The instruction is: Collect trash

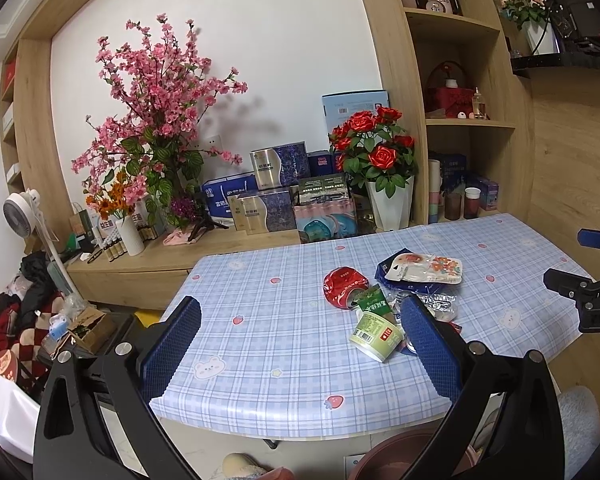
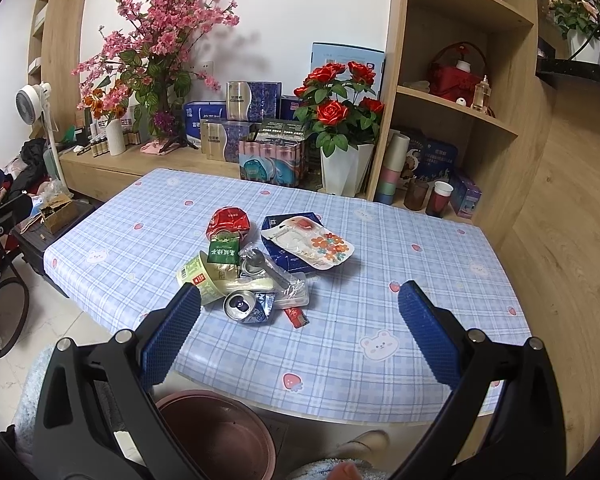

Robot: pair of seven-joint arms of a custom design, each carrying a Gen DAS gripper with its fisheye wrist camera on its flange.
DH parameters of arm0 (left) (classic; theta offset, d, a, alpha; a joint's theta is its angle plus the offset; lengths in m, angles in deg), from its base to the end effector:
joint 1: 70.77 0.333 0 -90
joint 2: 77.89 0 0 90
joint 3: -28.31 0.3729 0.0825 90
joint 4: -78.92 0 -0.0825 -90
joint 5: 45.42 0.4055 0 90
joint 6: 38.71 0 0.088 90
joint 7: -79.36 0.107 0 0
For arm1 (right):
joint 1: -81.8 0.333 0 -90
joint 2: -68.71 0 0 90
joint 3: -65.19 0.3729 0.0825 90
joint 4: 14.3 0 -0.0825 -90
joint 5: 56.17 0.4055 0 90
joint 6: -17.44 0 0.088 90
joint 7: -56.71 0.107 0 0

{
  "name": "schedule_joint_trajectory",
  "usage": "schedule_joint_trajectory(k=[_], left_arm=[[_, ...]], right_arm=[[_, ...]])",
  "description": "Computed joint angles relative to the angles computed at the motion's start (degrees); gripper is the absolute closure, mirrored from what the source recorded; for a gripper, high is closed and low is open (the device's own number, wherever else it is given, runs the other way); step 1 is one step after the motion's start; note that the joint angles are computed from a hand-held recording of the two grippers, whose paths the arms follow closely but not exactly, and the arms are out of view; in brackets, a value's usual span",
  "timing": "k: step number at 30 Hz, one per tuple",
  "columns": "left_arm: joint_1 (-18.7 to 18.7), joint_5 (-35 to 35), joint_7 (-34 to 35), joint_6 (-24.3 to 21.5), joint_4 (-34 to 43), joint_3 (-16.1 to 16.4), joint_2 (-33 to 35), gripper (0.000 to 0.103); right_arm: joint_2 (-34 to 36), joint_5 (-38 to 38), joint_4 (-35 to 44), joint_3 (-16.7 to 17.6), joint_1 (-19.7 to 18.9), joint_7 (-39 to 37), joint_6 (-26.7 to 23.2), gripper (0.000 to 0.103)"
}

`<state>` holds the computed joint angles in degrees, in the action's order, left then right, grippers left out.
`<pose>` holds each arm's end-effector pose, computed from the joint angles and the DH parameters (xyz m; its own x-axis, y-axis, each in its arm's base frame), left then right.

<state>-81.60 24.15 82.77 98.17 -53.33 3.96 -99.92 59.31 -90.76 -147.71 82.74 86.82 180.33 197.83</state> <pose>0.3851 -0.2919 0.5795 0.2105 -0.9609 -0.1796 -0.4223 0.0763 -0.9032 0.4702 0.2594 0.5502 0.3912 -0.9183 0.0611 -0.4967 -0.2666 -0.8260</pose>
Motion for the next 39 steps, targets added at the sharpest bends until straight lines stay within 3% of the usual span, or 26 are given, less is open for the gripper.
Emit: schedule_joint_trajectory(k=[2, 15, 20, 23, 27, 31, 33, 35, 39], left_arm=[[-0.03, 0.10, -0.12, 0.21, -0.01, 0.05, 0.04, 0.005], [1.54, 3.76, -4.55, 7.34, -1.82, 1.56, 0.32, 0.005], [2.05, 4.87, -4.97, 9.74, -2.82, 2.53, 3.04, 0.005], [2.03, 7.04, -6.27, 10.54, -3.19, 3.26, 5.08, 0.005], [1.64, 5.86, -3.79, 15.68, -2.56, 6.06, 8.66, 0.005], [1.86, 7.56, -1.94, 18.42, -0.28, 7.38, 13.16, 0.005], [1.64, 7.96, 0.81, 19.75, 1.79, 8.36, 16.19, 0.005], [1.14, 6.04, 6.63, 21.53, 4.50, 9.57, 19.86, 0.005], [-0.38, 1.20, 17.64, 22.84, 9.69, 11.63, 26.88, 0.005]], right_arm=[[-0.07, -1.51, -0.05, 1.13, -1.40, 1.37, 0.11, 0.006], [1.37, 4.47, 0.37, -4.20, 5.05, -3.10, -1.08, 0.006], [3.18, 13.98, -0.64, -8.37, 9.54, -8.97, 0.03, 0.005], [4.42, 14.37, -0.66, -7.70, 8.43, -7.93, 0.08, 0.005], [6.56, 25.47, -0.31, -11.36, 13.35, -16.28, -0.64, 0.005], [8.95, 35.68, 0.98, -12.24, 15.18, -24.46, -2.21, 0.006], [10.49, 24.81, 2.24, -13.17, 14.30, -14.66, -3.54, 0.006], [12.02, 18.77, 3.63, -14.31, 14.29, -9.20, -4.51, 0.006], [15.09, 20.38, 6.31, -14.42, 13.75, -10.50, -5.96, 0.006]])
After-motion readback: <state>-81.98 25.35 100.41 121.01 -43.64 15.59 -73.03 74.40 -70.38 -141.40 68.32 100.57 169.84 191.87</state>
